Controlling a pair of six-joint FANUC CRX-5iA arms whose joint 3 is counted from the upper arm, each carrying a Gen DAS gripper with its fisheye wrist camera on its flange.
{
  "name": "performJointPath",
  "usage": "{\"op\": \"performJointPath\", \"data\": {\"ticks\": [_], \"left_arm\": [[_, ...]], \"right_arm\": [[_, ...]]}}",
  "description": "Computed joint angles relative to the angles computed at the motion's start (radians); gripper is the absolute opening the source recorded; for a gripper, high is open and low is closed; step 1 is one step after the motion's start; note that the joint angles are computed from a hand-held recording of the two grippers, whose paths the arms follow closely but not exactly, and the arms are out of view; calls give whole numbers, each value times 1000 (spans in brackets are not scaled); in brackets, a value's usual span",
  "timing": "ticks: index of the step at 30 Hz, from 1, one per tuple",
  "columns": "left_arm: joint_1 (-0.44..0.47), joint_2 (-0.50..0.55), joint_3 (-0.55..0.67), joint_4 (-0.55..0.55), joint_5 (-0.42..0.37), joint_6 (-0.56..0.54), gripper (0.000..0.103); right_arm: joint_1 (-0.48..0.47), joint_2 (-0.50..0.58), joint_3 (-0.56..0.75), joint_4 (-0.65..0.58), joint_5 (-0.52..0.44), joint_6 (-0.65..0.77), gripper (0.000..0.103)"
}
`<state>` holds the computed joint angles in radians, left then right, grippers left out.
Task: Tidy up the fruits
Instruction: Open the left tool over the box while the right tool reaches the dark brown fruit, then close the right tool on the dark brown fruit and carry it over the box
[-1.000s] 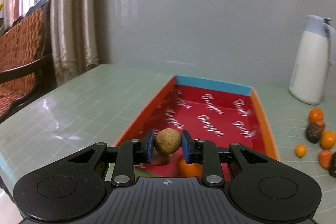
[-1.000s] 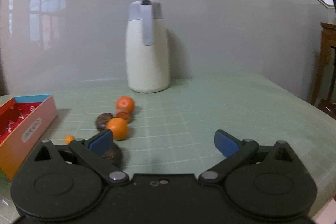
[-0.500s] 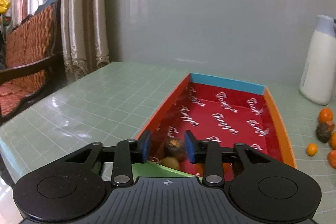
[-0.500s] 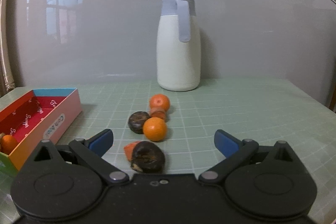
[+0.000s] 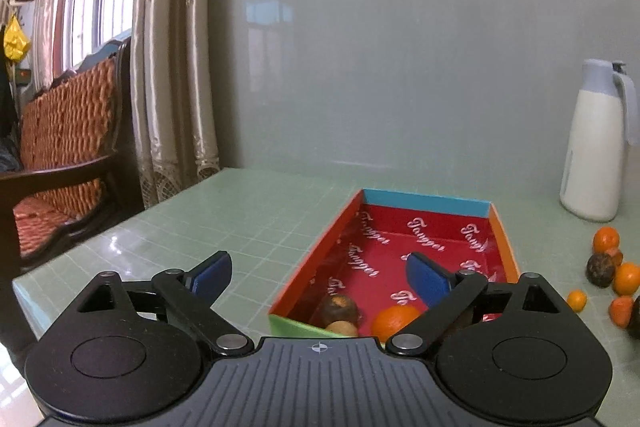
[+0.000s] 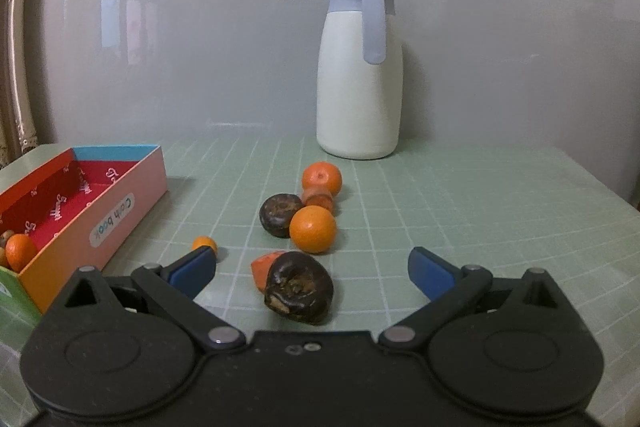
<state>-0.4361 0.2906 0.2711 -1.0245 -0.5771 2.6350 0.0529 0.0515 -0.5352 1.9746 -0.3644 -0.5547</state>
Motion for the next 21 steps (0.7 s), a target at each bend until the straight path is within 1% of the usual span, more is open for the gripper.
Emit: {"op": "performJointPath", "data": {"ticks": [2, 4, 7, 10, 12, 14, 15, 16, 19, 20, 21], "left_arm": [[-1, -4, -7, -11, -7, 1, 93], [-5, -8, -16, -31, -17, 11, 93], [2, -16, -30, -17, -18, 0, 93], [-4, -28, -44, -43, -39, 39, 93], [-2, -38, -57, -47, -42, 54, 93], [-1, -43, -63, -52, -48, 64, 93], [0, -45, -65, -54, -50, 67, 93], [1, -46, -68, -56, -53, 69, 93], [6, -49, -73, -56, -57, 72, 94], [8, -50, -75, -57, -57, 71, 93], [10, -51, -77, -55, -57, 69, 94]], "right_arm": [[4, 8, 6, -18, 8, 22, 101], [22, 20, 15, -83, 1, 80, 100], [46, 38, 36, -222, 11, 172, 98], [68, 56, 60, -362, 14, 251, 97], [73, 64, 70, -413, 16, 275, 88], [84, 73, 87, -515, 28, 335, 71], [80, 76, 88, -529, 40, 334, 68], [71, 74, 82, -491, 46, 293, 67], [72, 77, 84, -492, 42, 288, 67], [74, 78, 85, -490, 40, 288, 65], [71, 78, 83, -478, 45, 279, 60]]}}
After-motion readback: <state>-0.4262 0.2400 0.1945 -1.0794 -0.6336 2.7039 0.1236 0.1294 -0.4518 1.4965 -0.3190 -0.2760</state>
